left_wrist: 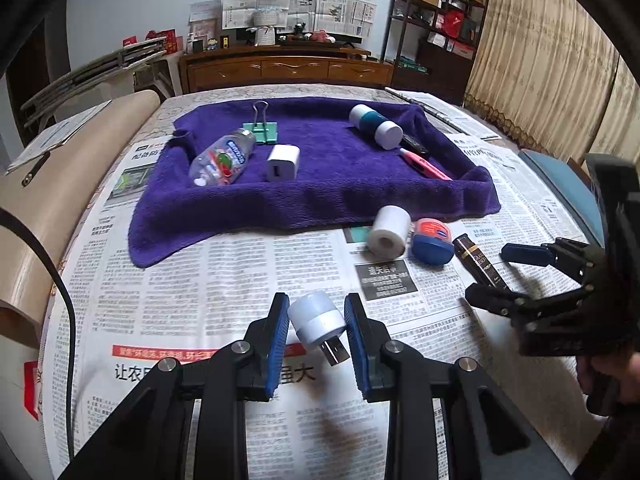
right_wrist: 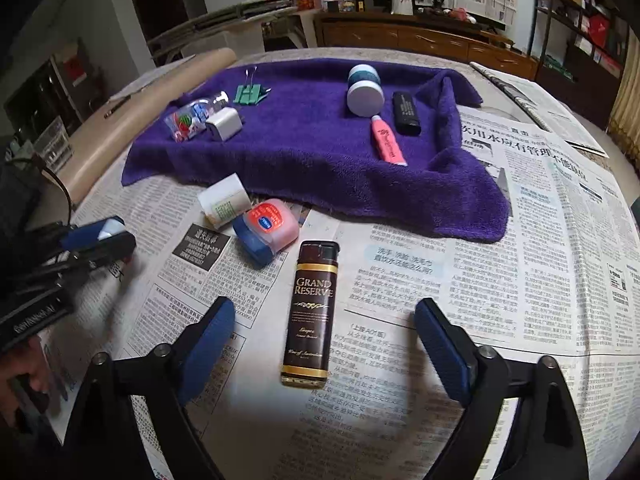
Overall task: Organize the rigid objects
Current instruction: 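Grasp the brown Grand Reserve tube with the right tool while the left tool holds the light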
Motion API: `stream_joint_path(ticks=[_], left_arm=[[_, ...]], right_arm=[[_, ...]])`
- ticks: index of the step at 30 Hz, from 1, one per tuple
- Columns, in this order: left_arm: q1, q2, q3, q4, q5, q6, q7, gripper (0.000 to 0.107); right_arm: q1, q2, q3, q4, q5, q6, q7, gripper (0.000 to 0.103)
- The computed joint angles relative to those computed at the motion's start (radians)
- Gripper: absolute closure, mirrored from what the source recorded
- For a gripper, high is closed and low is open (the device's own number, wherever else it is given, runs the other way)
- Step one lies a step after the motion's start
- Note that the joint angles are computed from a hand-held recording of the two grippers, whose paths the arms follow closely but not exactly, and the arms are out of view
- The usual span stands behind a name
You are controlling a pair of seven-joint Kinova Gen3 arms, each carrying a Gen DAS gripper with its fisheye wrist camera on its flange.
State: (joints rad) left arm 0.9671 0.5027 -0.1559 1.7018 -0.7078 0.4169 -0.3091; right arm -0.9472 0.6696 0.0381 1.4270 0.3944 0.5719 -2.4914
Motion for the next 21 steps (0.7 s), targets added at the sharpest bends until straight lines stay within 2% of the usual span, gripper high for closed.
stream_joint_path(ticks=[3, 6, 8, 10, 12, 14, 17, 21], left_arm=[[0.008, -0.012, -0.018, 0.022, -0.01, -0.023, 0.023, 0.08], [0.011, -0.016, -0.026, 0.033, -0.016, -0.04, 0.034, 0.08], [0.008, -0.018, -0.026, 0.04, -0.014, -0.053, 0.033, 0.08], [0.008, -0.021, -0.029, 0.048, -0.01, -0.062, 0.03, 0.08], [0.011, -0.021, -0.037, 0.053, -0.007, -0.072, 0.029, 0.08], [0.012, -0.022, -0.042, 0.055, -0.001, -0.078, 0.025, 0.08], [0.023, -0.028, -0.061, 0.066, 0.001, -0.088, 0.033, 0.08], [0.038, -0.036, -0.082, 0.073, -0.003, -0.091, 0.041, 0.08]], right_arm=[[-0.072, 0.029, 0.049, -0.039, 0.063, 0.067, -0.031, 0.023], [-0.072, 0.026, 0.041, -0.032, 0.083, 0.063, -0.06, 0.028], [-0.08, 0.024, 0.047, -0.027, 0.101, 0.058, -0.081, 0.048], [-0.081, 0.023, 0.047, -0.031, 0.11, 0.067, -0.097, 0.061], [-0.083, 0.021, 0.045, -0.028, 0.122, 0.07, -0.108, 0.068], [-0.084, 0.024, 0.039, -0.033, 0.131, 0.076, -0.109, 0.08], [-0.127, 0.042, 0.06, -0.059, 0.169, 0.131, -0.125, 0.08], [-0.061, 0.006, 0.01, 0.001, 0.159, 0.047, -0.161, 0.08]])
